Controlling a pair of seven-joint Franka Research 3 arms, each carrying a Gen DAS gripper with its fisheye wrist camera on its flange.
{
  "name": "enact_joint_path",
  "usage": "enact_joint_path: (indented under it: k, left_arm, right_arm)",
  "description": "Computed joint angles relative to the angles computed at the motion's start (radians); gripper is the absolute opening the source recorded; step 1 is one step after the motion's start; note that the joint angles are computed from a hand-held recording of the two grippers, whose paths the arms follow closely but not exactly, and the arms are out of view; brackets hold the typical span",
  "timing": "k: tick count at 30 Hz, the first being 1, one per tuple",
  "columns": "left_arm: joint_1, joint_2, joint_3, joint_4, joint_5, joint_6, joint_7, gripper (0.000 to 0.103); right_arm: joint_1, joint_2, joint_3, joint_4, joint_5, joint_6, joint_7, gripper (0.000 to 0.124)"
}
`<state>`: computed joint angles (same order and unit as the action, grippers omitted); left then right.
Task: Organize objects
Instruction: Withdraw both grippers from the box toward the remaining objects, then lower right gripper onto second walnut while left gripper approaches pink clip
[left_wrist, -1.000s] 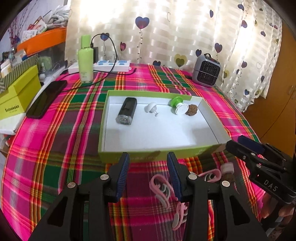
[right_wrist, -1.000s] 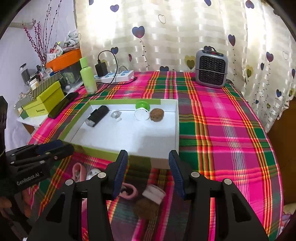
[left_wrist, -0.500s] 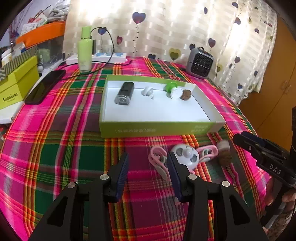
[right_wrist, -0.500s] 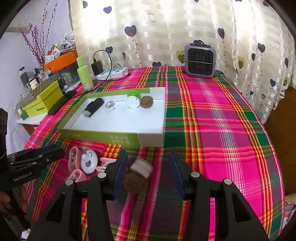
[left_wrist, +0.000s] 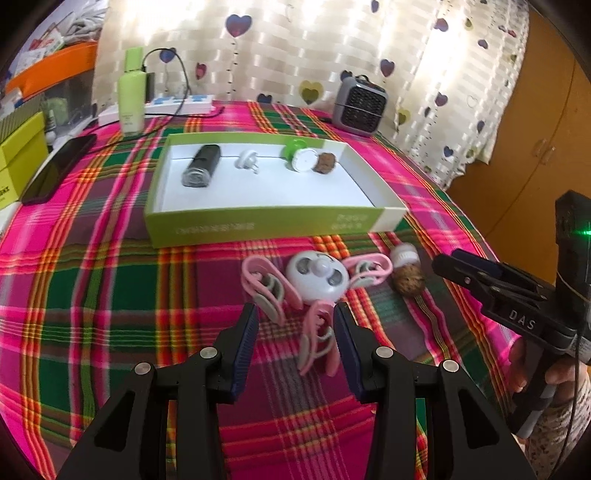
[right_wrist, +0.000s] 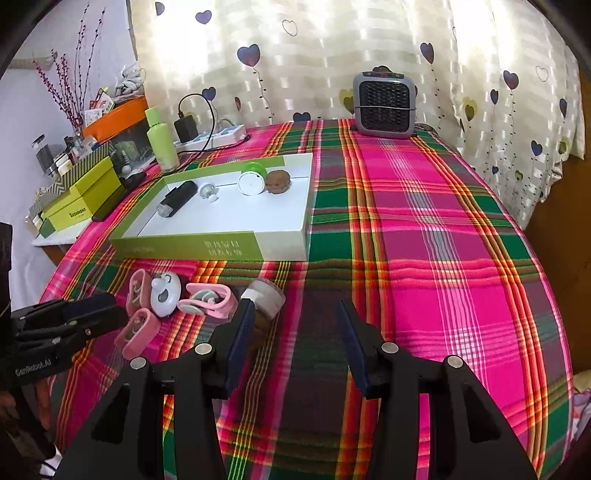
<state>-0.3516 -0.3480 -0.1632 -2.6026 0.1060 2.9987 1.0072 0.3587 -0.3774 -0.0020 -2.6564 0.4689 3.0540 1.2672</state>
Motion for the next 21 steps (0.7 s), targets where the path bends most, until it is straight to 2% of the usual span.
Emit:
enact_joint_path:
  k: [4,11,21]
  left_arm:
    - [-0.028,0.009,0.013,0.002,-0.015,-0.003,0.023,0.04]
    - [-0.058,0.034,0.019,0.011,-0.057,-0.014,0.058,0.04]
    - [-0.019,0.05,-0.021,0.019,-0.031,0.001,0.02,0.04]
  right_arm:
    - [-0.004,-0.001,0.005,-0.003,-0.004,-0.001,0.008,0.047]
    - [0.056,-0.003,-0.044,-0.001,0.044,-0.01,-0.039,0.047]
    - [0.139,0.001,-0.101,0.017,0.175,-0.055,-0.182,0.047]
